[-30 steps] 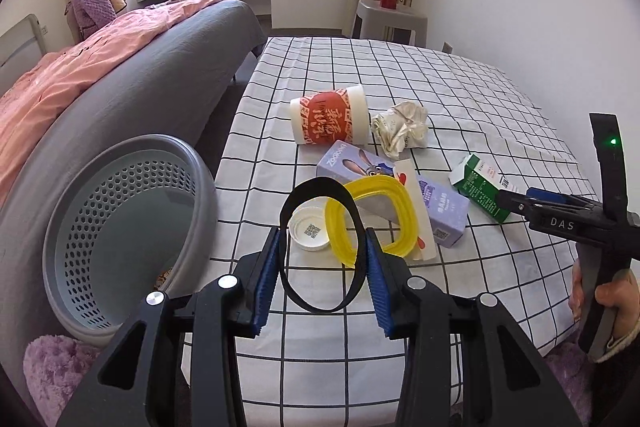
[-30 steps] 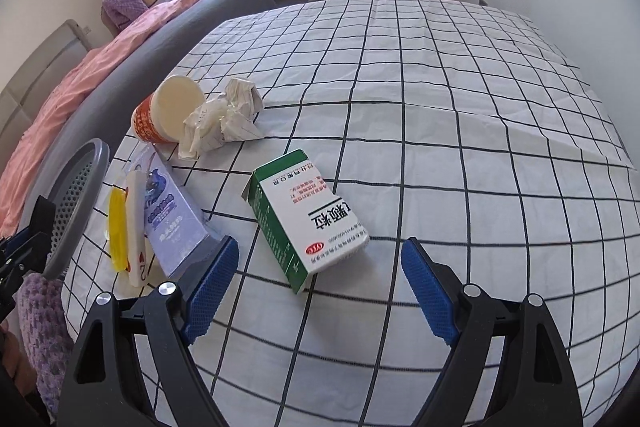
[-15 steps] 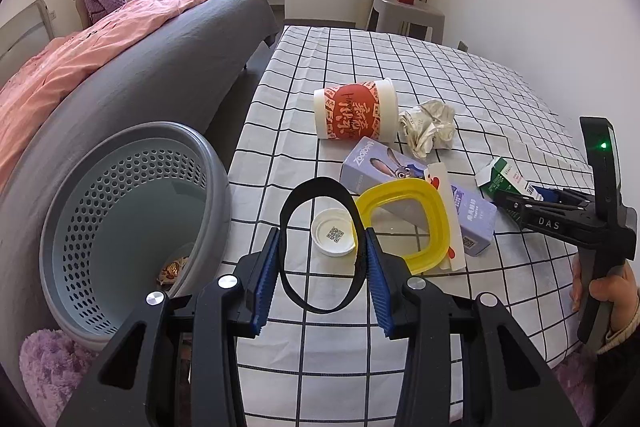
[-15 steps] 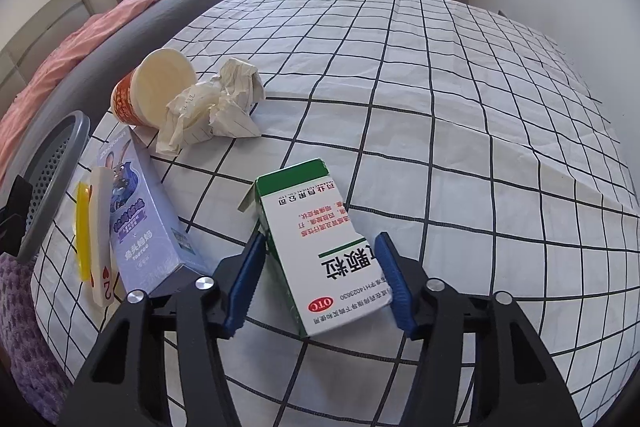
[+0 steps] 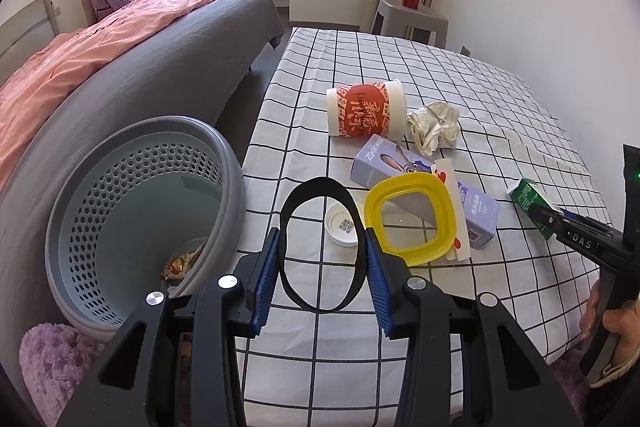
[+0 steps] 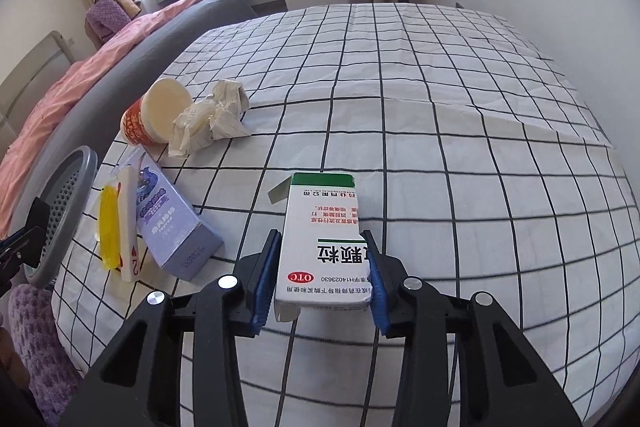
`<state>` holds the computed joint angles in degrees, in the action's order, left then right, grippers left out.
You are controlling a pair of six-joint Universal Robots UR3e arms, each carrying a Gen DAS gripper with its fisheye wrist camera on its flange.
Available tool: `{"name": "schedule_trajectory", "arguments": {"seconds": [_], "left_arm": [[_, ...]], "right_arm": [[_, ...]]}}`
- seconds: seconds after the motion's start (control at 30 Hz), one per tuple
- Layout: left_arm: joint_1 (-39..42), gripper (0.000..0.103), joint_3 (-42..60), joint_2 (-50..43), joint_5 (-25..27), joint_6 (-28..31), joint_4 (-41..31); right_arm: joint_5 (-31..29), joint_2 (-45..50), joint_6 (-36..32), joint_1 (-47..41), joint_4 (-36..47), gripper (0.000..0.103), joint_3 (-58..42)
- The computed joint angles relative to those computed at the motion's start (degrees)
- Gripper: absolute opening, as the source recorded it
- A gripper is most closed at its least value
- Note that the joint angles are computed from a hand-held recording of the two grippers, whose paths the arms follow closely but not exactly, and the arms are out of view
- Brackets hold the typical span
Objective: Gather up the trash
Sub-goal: 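Grasp the green-white medicine box with the right gripper while the left gripper holds the band, then carry the band and medicine box over the basket and open both grippers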
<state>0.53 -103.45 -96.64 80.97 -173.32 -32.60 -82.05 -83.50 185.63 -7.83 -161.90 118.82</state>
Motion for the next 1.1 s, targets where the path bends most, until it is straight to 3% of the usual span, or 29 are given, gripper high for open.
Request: {"name": "schedule_trajectory", "arguments": {"seconds": [0.17,0.53,0.8,1.1], "left_arm": [[2.43,0.040,-2.93,3.49,-2.21,1.12,-0.05],[9.36,0.040,-9.07,10.33,-7.62,4.55,-0.54],[16.08,0.040,-11.79,12.52,-10.94,7.90,-1.23],[22.66,0.040,-11.44,10.79,-12.49,11.15,-1.07]], "right_arm": [[-0.12,-6.05,4.02,0.70,-1.26,0.037,6.16],[-5.07,-10.38,10.69,8.87,0.44,0.037,5.96],[-7.94,-5.73,14.00,18.38,2.26,0.037,-3.54],[-7.23,10.57,14.08,27.00,5.12,0.037,-23.49]]}}
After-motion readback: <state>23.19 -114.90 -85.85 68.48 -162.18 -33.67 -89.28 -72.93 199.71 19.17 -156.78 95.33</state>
